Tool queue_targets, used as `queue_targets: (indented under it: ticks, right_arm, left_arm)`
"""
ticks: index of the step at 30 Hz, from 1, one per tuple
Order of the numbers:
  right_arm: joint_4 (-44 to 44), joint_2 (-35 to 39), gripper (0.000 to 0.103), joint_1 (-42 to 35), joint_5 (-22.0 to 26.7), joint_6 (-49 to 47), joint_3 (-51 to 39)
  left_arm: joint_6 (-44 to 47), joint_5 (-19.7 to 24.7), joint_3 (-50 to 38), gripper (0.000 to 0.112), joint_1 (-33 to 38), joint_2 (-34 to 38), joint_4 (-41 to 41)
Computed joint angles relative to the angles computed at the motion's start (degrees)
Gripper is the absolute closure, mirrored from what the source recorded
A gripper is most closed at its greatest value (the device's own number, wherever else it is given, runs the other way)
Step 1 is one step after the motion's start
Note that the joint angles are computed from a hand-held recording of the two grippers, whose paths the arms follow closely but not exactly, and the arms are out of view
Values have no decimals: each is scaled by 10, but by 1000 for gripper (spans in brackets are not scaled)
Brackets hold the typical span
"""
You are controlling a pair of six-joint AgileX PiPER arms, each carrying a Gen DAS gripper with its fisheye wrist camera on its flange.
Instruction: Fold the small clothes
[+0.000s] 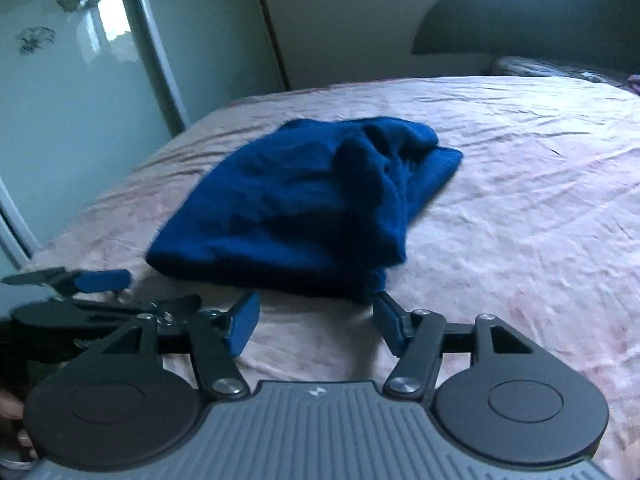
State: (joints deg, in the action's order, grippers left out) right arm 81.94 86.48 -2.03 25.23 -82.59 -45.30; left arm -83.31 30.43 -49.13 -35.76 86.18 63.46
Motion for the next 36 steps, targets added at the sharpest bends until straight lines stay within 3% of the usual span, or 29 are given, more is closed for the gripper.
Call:
queue_targets:
  ticks: [4,6,8,23,29,36]
  right_arm:
    - [16,-14,38,2,-10,-10,19]
    - [16,-19,26,4,-12,-3,23]
    - [19,-26,20,7,-17,-3,29]
    - [8,-41,11,63,-88,12,45]
    - [42,-46,3,76,-113,-24,58]
    - [75,-51,3,80,-127,-49,68]
  left_arm:
    - [-18,13,5,16,-12,-2,3]
    - [-26,19,6,14,-15,-3,1]
    - [-34,23,9,14,-19,-6,2]
    - [-65,52,24,11,-42,-13,21]
    - [-77,71,26,9,-55,-10,31]
    - [-86,83,31,9,-60,-14,31]
